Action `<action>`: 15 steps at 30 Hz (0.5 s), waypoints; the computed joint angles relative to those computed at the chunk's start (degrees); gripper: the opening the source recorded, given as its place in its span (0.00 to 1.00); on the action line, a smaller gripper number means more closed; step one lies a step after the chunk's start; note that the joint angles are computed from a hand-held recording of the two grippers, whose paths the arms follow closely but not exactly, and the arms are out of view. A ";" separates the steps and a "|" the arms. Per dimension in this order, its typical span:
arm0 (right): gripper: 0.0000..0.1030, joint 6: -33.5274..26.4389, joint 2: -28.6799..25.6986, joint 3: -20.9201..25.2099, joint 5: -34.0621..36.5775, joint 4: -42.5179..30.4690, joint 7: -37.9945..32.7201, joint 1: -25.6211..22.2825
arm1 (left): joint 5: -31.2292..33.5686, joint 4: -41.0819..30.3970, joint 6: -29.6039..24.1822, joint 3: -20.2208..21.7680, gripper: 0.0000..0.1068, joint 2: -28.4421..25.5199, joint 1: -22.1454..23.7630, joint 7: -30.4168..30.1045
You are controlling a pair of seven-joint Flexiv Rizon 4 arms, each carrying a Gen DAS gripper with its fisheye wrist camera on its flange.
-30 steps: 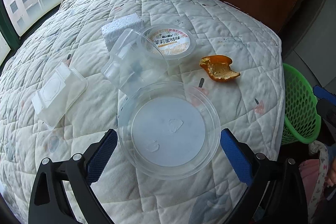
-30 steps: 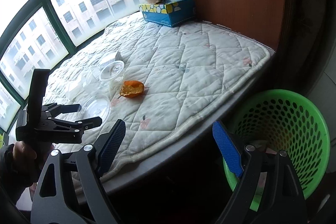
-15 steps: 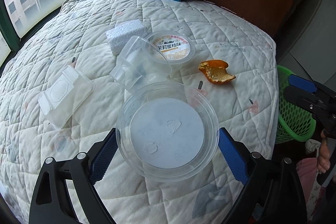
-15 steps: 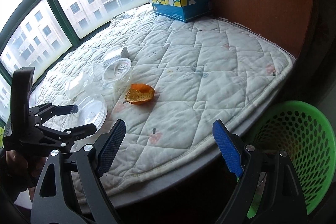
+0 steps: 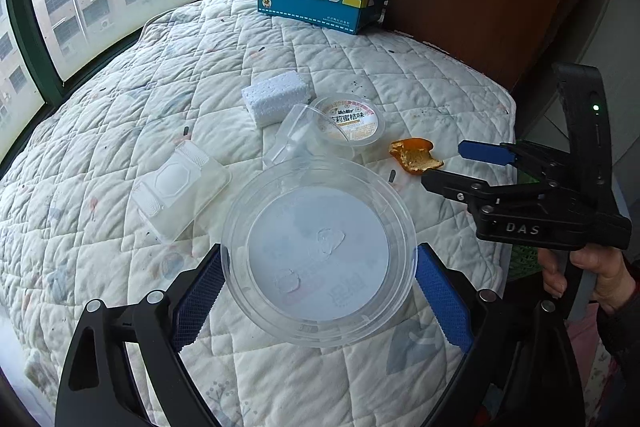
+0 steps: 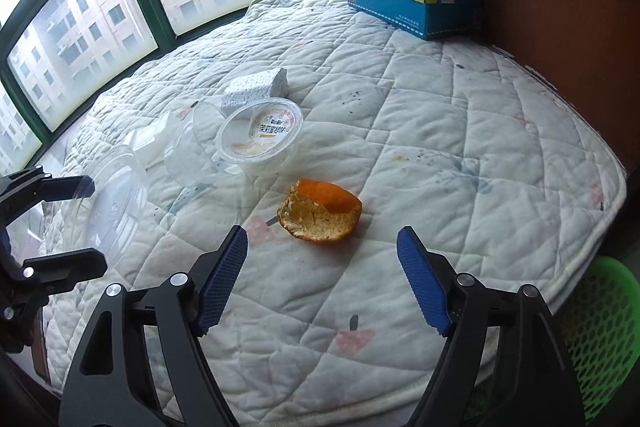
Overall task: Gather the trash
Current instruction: 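Grasp the clear round lid with the left gripper while the right grasps the orange peel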
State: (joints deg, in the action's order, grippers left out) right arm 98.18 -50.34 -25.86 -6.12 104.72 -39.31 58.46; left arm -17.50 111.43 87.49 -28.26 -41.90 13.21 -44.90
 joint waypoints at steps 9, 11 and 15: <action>0.64 -5.30 -2.26 3.08 -5.02 -5.37 1.39 -4.62 | -0.19 0.50 0.03 -0.11 0.84 0.28 1.02 -0.33; 0.60 -5.78 -2.37 2.31 -6.20 -5.41 2.12 -4.19 | -0.18 0.55 0.19 -0.12 0.84 0.24 1.13 -0.37; 0.48 -5.67 -2.03 0.63 -7.71 -4.27 3.57 -2.73 | -0.28 0.45 -0.13 0.16 0.84 0.26 0.81 -0.77</action>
